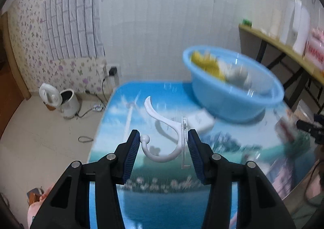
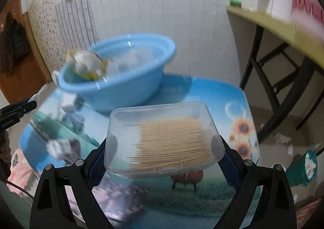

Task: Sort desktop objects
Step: 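Lift the cable and clear toothpick box and carry both over the blue basin, then open the left gripper dropping the cable into the basin while the right gripper releases the toothpick box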

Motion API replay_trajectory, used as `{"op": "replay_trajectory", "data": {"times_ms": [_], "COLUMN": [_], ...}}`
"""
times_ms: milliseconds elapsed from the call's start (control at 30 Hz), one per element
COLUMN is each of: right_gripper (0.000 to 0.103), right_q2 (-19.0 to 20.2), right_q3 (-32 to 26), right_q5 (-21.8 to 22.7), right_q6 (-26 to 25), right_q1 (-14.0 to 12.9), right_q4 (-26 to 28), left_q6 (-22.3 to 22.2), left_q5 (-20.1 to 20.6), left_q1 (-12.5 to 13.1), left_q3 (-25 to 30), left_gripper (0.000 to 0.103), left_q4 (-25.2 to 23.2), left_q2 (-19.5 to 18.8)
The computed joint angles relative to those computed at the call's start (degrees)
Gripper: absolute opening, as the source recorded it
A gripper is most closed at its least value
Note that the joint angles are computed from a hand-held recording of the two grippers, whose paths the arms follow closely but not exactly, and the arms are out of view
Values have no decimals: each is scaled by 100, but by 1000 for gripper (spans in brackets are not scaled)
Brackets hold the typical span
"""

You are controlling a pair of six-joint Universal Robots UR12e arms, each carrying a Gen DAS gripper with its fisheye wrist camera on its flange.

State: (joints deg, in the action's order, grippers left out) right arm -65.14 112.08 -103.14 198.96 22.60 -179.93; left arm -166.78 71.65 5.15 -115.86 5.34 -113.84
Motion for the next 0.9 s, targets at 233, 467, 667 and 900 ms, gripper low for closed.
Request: {"op": "replay_trajectory", "data": {"times_ms": [233, 467, 667, 900], "right_gripper": [92, 92, 92, 92], "right_q2": [27, 265, 354, 437], "right_q3": [-369, -755, -947, -1102], "right_q5": [143, 391, 386, 445], "right_q6": [-327, -523, -613, -682], "right_q1": [9, 20, -7, -52], "right_q4": [-62, 91, 386, 504], "left_q6": [123, 296, 397, 520], "left_q5": [-137, -496, -602, -675], "left_q1": [-178, -455, -666, -835], "left_q3": [310, 803, 1289, 1682], "left_gripper": [48, 48, 48, 48], "left_q4": [256, 280, -262, -694], "left_q2": [107, -132, -392, -648]}}
